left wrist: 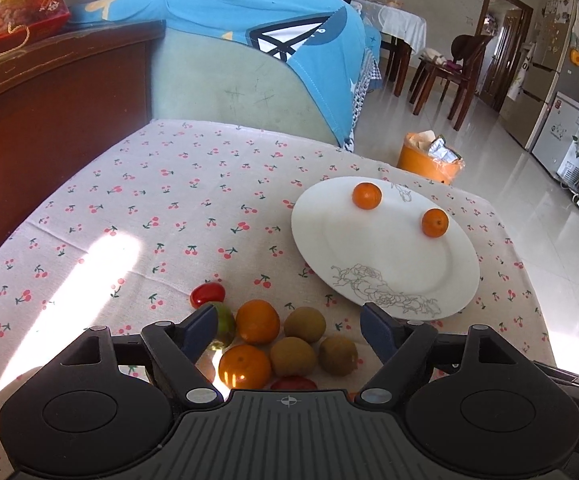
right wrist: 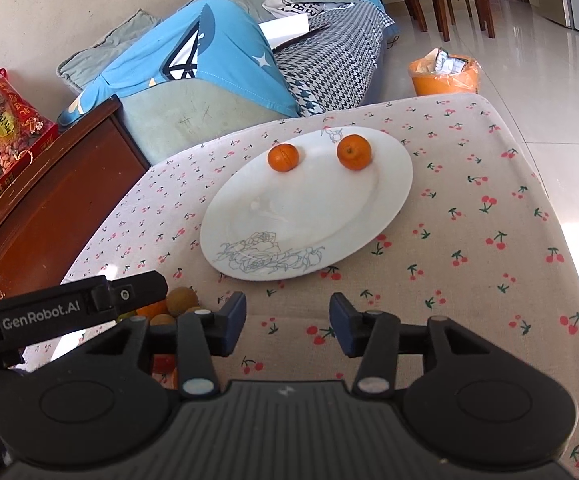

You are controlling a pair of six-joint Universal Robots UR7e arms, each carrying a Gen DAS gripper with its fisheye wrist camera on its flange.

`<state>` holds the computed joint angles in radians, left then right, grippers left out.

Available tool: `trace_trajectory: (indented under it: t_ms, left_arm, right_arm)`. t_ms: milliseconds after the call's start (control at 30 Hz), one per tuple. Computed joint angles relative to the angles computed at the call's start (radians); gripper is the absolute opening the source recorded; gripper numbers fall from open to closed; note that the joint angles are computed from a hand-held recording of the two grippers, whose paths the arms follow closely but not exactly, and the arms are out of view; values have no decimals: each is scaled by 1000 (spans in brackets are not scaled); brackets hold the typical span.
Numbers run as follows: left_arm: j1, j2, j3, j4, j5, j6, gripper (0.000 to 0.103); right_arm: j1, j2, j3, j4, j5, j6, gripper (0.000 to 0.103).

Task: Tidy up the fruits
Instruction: 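Grasp a tangerine with the right tool while the left tool reaches toward a green mango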

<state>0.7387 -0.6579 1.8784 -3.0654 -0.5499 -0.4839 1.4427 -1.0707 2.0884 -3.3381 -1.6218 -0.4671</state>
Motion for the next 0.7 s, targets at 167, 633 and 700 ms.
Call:
trace_trajectory:
  t_ms: [167,633,700]
  left_arm:
    - [-10,-52,62,35,7,-54,80]
    - [-17,-167,188,203,32,-264,79]
    - [-15,-176,206,191,28,-276,79]
  right_arm:
    - [-1,-28,37,18,2,-16,49]
    - [6,-54,102,47,28,-69,51]
    - [9,-49,103,46,26,-79,51]
